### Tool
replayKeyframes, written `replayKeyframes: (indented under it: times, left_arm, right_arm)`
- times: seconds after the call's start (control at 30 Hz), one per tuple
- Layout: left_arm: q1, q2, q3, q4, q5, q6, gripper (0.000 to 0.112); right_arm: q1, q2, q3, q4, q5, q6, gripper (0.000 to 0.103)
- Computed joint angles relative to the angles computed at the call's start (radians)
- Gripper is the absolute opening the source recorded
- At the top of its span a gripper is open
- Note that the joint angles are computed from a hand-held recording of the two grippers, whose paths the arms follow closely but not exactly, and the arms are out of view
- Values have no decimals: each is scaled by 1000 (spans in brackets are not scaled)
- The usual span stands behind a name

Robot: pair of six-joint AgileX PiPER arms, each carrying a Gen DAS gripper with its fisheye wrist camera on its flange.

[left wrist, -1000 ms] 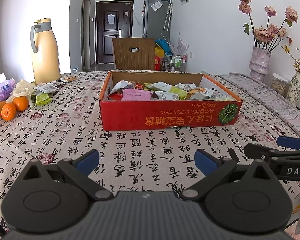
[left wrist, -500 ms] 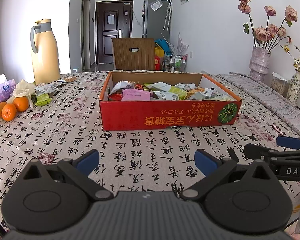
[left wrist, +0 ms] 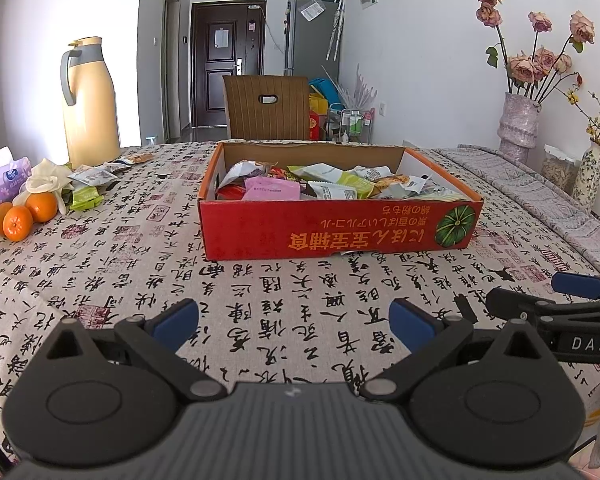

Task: Organize snacks

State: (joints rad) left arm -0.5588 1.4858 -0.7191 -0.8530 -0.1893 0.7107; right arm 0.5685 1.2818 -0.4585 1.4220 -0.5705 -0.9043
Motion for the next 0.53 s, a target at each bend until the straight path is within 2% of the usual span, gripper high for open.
replayKeyframes:
  times: [0.53]
  left_arm:
    - [15,0,-2,72,13,-68,103]
  right_arm:
    - [11,9,8,-5,-5,15,103]
